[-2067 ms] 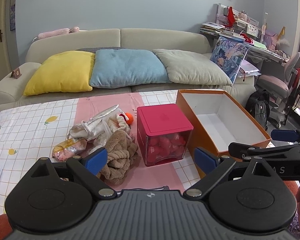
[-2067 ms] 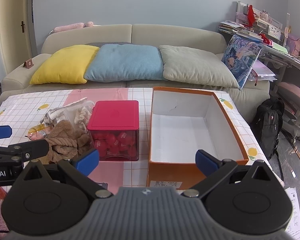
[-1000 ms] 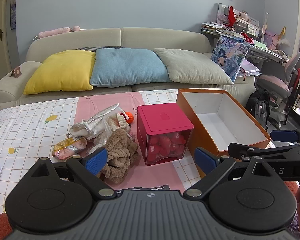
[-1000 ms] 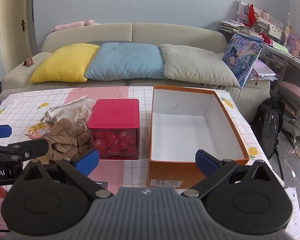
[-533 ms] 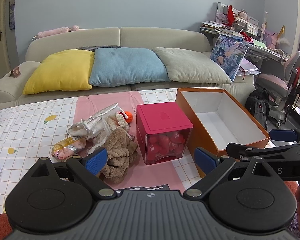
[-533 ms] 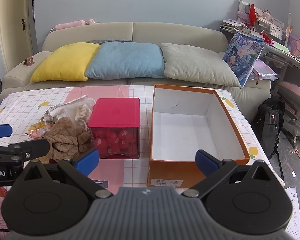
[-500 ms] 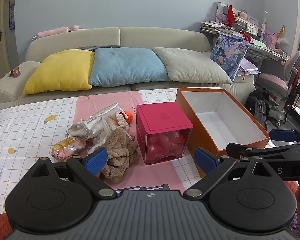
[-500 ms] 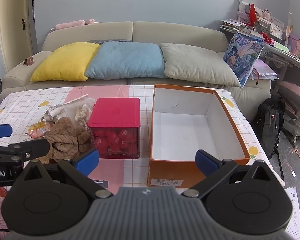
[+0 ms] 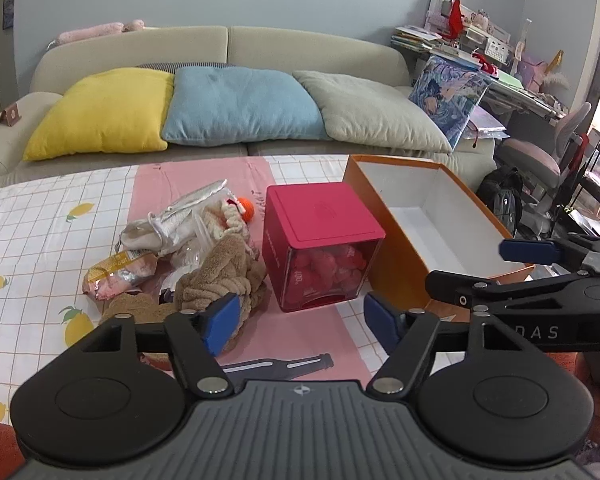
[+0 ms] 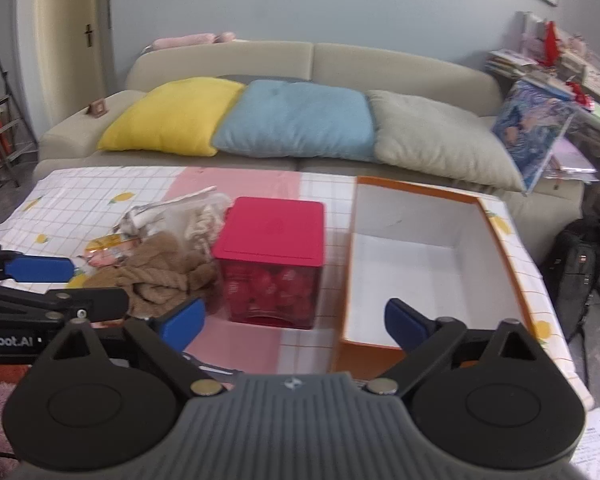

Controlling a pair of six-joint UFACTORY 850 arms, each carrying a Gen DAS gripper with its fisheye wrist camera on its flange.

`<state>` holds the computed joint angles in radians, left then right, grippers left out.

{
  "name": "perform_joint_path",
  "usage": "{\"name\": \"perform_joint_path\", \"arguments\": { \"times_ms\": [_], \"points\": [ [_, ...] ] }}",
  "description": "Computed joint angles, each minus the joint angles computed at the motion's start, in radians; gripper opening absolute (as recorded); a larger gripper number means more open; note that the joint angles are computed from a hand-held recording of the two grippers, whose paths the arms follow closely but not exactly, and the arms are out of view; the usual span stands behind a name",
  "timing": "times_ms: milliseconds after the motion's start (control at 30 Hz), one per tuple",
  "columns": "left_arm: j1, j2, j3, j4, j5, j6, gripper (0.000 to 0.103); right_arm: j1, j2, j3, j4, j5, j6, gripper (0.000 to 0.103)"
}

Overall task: Organize soft objects
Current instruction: 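Grasp the brown plush with the right tool while the left tool grasps the coir pad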

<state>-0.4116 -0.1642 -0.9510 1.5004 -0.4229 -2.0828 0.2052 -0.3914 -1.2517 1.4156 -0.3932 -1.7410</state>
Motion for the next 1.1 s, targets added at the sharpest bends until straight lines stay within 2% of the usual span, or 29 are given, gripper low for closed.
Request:
{"name": "perform_joint_path", "arguments": {
  "times_ms": [133,200,267,367,467,567,700,800,933,1000,1100],
  "points": [
    [0.040,0.008,0.019,-0.052,0.041,0.027,0.074,0.016,-0.039,-0.045,-0.106,-0.053,0.074,0.084],
    [0.062,0.012,0.027,-0.123,0.048,0.084,0.072,0.036,-0.061,-0.067,-0.160,-0.067,0.109,0.072],
    [0.086,0.017,0.040,-0.150,0.057,0.110,0.072,0.050,-0.079,-0.086,-0.210,-0.086,0.150,0.070],
    [0.114,0.023,0.056,-0.138,0.069,0.104,0.072,0.075,-0.104,-0.108,-0.253,-0.099,0.169,0.061],
    [0.133,0.010,0.050,-0.210,0.054,0.175,0.072,0.099,-0.136,-0.144,-0.332,-0.114,0.248,0.060],
    [0.159,-0.008,0.038,-0.391,0.021,0.283,0.072,0.117,-0.168,-0.189,-0.370,-0.146,0.344,0.063],
    [0.177,-0.039,0.027,-0.458,0.005,0.328,0.072,0.149,-0.212,-0.242,-0.372,-0.158,0.446,0.081],
    [0.192,-0.069,0.016,-0.530,0.023,0.398,0.072,0.174,-0.245,-0.285,-0.406,-0.178,0.552,0.087],
    [0.207,-0.092,0.010,-0.592,0.060,0.450,0.072,0.213,-0.299,-0.354,-0.516,-0.169,0.742,0.089],
    [0.217,-0.102,0.005,-0.603,0.071,0.455,0.072,0.228,-0.335,-0.401,-0.568,-0.175,0.840,0.093],
    [0.234,-0.116,-0.003,-0.630,0.089,0.473,0.073,0.256,-0.381,-0.459,-0.679,-0.164,0.993,0.094]
  ]
}}
